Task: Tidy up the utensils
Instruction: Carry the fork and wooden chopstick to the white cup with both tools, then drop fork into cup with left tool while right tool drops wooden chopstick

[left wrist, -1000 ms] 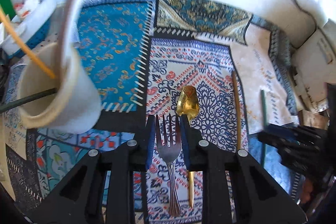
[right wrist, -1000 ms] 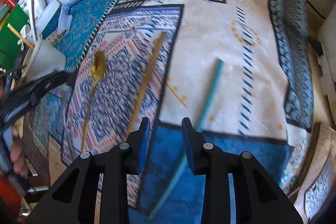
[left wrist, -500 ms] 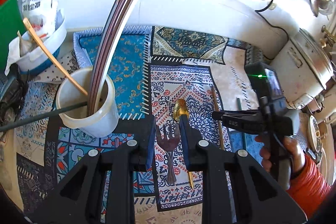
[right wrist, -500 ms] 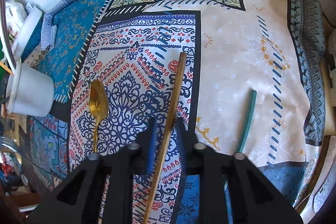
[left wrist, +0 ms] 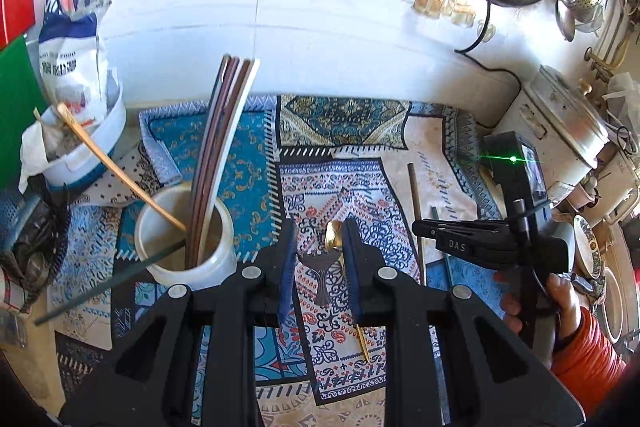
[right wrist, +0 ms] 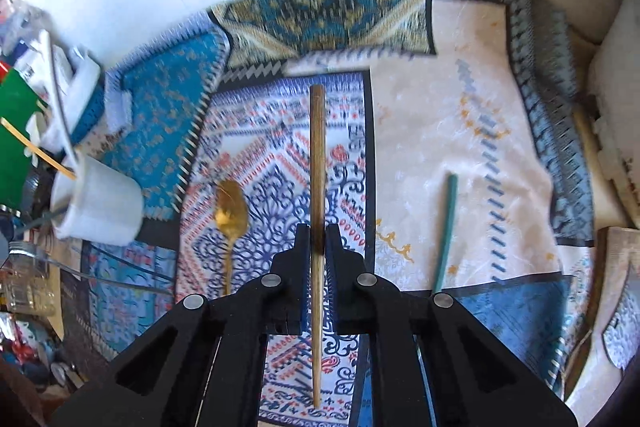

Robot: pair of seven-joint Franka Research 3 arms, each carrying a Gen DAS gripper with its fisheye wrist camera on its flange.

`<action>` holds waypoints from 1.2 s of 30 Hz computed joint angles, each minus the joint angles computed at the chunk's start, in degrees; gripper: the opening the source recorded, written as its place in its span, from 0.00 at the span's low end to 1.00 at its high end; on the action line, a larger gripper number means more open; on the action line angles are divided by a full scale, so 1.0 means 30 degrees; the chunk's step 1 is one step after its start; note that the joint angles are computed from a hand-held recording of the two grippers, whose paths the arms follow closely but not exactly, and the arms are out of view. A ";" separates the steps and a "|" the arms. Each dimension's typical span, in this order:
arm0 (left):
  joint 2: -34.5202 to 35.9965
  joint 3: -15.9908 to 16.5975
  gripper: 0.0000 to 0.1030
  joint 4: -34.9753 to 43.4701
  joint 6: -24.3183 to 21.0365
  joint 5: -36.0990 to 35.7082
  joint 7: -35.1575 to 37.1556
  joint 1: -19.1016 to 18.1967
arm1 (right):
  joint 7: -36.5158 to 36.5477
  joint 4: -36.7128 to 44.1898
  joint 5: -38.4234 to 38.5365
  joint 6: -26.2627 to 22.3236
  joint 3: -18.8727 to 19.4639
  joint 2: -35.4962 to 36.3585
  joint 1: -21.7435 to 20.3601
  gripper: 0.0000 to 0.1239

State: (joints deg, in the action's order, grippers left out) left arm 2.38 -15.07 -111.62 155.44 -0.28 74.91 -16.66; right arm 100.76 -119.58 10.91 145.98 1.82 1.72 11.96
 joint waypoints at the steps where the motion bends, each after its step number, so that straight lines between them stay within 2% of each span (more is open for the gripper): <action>1: -0.0089 0.0011 0.21 0.0036 0.0100 -0.0030 0.0136 0.0027 | 0.0417 -0.0085 -0.0485 0.0136 0.0004 -0.0271 0.0048 0.05; 10: -0.0862 0.0323 0.21 0.0257 0.0911 -0.0113 0.0811 0.0265 | 0.1406 0.0092 -0.1747 0.1860 0.0266 -0.1590 0.0046 0.05; 11: -0.0890 0.0364 0.21 0.0223 0.1350 0.0499 0.0124 0.0306 | 0.1547 0.0203 -0.1945 0.2071 0.0348 -0.1573 0.0069 0.05; 20: -0.1441 0.0777 0.21 0.0509 0.1926 0.1469 -0.0308 0.0796 | 0.1423 0.1654 -0.2651 0.3441 0.0835 -0.1720 0.0574 0.05; 28: -0.2019 0.1195 0.21 0.0422 0.2460 0.2649 -0.1148 0.1466 | 0.0075 0.3652 -0.1979 0.4201 0.1235 -0.0828 0.1550 0.05; 33: -0.2004 0.1515 0.21 0.0525 0.2436 0.2884 -0.1291 0.1950 | -0.0005 0.4951 -0.2470 0.4429 0.1383 0.0146 0.2258 0.05; 36: -0.1679 0.1604 0.21 0.0698 0.2209 0.2817 -0.1287 0.2170 | -0.0600 0.5664 -0.1935 0.4281 0.1455 0.0852 0.2623 0.05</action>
